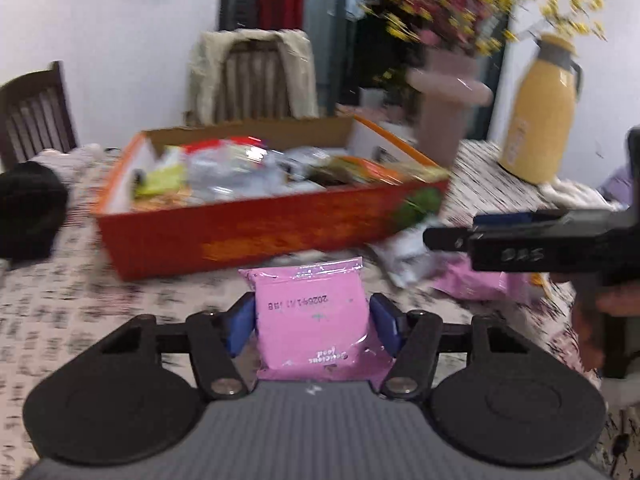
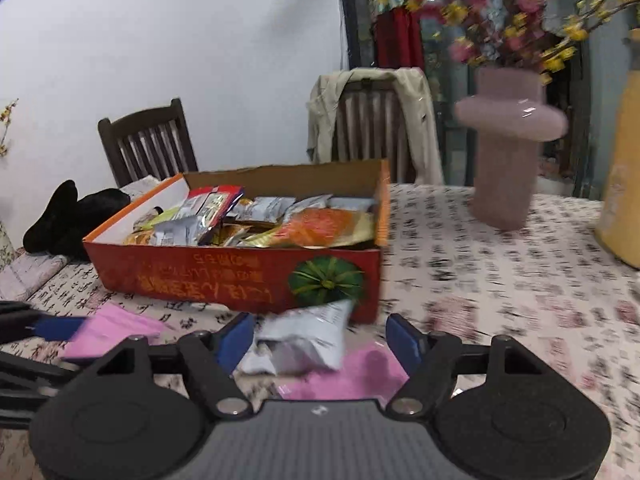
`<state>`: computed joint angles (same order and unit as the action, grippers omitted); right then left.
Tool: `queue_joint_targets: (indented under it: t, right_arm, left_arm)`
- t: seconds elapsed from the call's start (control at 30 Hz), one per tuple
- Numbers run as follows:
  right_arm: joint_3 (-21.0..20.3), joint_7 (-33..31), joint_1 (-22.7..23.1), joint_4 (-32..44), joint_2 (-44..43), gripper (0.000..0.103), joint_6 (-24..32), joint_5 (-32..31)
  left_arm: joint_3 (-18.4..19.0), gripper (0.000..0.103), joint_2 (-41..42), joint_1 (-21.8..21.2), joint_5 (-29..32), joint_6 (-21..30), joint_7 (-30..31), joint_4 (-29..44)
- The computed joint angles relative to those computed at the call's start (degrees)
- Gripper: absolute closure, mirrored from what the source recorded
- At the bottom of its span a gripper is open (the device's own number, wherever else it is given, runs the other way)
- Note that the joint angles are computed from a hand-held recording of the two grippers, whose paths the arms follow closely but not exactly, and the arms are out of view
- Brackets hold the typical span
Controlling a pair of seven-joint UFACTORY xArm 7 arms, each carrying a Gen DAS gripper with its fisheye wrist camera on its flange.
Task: Organize snacks
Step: 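Grasp a pink packet with the left tool while the right tool grasps a white packet, then carry the pink and white packets into the orange box and open both tools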
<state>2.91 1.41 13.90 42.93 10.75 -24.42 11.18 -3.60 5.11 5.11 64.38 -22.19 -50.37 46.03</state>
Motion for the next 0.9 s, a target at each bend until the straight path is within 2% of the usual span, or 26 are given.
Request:
queue_joint_targets:
  t: [0.03, 0.1, 0.17, 0.23, 0.3, 0.37, 0.47, 0.63, 0.7, 0.77, 0.87, 0.9]
  right_arm:
    - [-1.3, -1.6, 2.0, 2.3, 1.7, 0.033, 1.4, 2.1]
    - [-7.2, -8.7, 10.0, 7.1, 4.9, 0.034, 5.9, 11.0]
    - [-11.1, -11.6, 15.1, 9.6, 7.0, 0.038, 7.6, 13.9]
    - [-12.5, -12.4, 17.5, 10.4, 8.4, 0.059, 7.5, 14.3]
    - [-15.9, -13.6, 22.1, 10.2, 8.7, 0.064, 7.0, 17.2]
    - [-13.6, -13.2, 20.9, 8.0, 6.8, 0.064, 4.3, 16.9]
    - [-11.4, -15.6, 21.5, 2.9, 1.8, 0.064, 0.5, 20.5]
    - [-5.5, -20.4, 22.5, -11.0, -12.0, 0.064, -4.1, 26.5]
    - [-2.9, -19.2, 22.4, -16.5, -17.0, 0.064, -4.3, 27.5]
    - [1.7, -20.2, 22.2, -21.6, -22.0, 0.064, -4.6, 33.1]
    - [12.9, -24.6, 21.2, -26.9, -28.0, 0.064, -6.2, 48.2]
    - [15.6, -24.9, 21.4, -28.6, -30.1, 0.064, -6.4, 51.6]
  left_arm:
    - [0.5, 0.04, -0.3, 0.2, -1.1, -0.3, 1.0, -0.3]
    - [1.1, 0.041, -0.4, 1.2, -0.6, -0.4, -0.2, 0.0]
    - [1.6, 0.04, -0.5, 2.2, 1.5, -0.9, -2.7, 0.5]
    - [2.1, 0.04, -0.7, 2.7, 2.7, -1.3, -4.3, 0.3]
    - [2.7, 0.04, -1.3, 3.2, 5.4, -2.0, -7.4, 0.2]
    - [3.8, 0.04, -2.5, 3.5, 8.1, -3.5, -9.9, -0.6]
    - [5.4, 0.04, -5.5, 3.1, 8.9, -5.2, -10.7, -3.8]
    - [8.1, 0.04, -12.6, 2.2, 10.4, -7.3, -12.4, -11.5]
    - [9.3, 0.04, -15.7, 1.5, 12.4, -8.0, -13.7, -15.0]
    - [10.3, 0.04, -18.5, 1.1, 16.3, -8.7, -17.1, -17.8]
    - [10.5, 0.04, -23.5, 1.5, 20.1, -9.0, -20.1, -22.6]
    - [10.4, 0.04, -25.3, 1.7, 21.6, -9.0, -21.0, -24.1]
